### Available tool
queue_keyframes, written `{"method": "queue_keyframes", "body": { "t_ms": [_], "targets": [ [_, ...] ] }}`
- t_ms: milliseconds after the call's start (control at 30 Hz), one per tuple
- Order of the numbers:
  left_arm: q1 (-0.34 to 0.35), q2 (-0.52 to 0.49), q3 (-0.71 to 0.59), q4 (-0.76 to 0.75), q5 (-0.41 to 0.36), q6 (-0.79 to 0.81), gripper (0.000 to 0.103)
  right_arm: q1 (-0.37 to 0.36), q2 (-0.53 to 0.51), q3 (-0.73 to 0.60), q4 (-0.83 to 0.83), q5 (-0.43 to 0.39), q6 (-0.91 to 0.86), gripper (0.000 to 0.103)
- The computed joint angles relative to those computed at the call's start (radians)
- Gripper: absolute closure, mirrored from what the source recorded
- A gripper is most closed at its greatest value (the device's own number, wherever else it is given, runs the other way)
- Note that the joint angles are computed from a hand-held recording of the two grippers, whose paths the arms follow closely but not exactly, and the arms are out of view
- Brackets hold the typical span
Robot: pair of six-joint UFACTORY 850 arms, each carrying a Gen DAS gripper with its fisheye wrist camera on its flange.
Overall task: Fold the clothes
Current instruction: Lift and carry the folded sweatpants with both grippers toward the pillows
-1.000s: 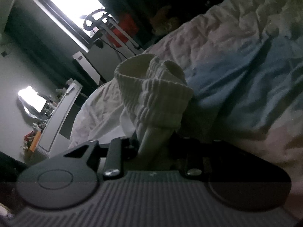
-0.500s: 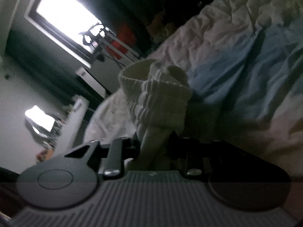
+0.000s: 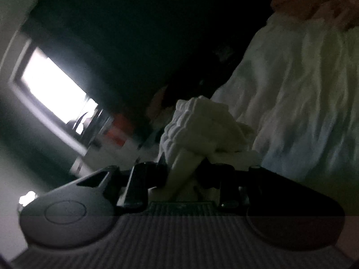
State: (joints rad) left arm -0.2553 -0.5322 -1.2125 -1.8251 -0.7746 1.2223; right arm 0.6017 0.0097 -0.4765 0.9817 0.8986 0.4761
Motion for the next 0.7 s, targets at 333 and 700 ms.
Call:
{"method": "queue_keyframes", "body": {
  "t_ms": [333, 700],
  "targets": [
    [-0.24, -0.366, -0.534, 0.091, 0.202, -0.081, 0.067, -0.367, -0.148, -0.012, -0.172, -0.022, 0.179, 0.072],
    [-0.232, -0.388, -0.315, -0.1, 0.221, 0.44, 0.047, -0.158, -0.492, 0.06, -0.175, 0.201, 0.566, 0.069]
  ]
}}
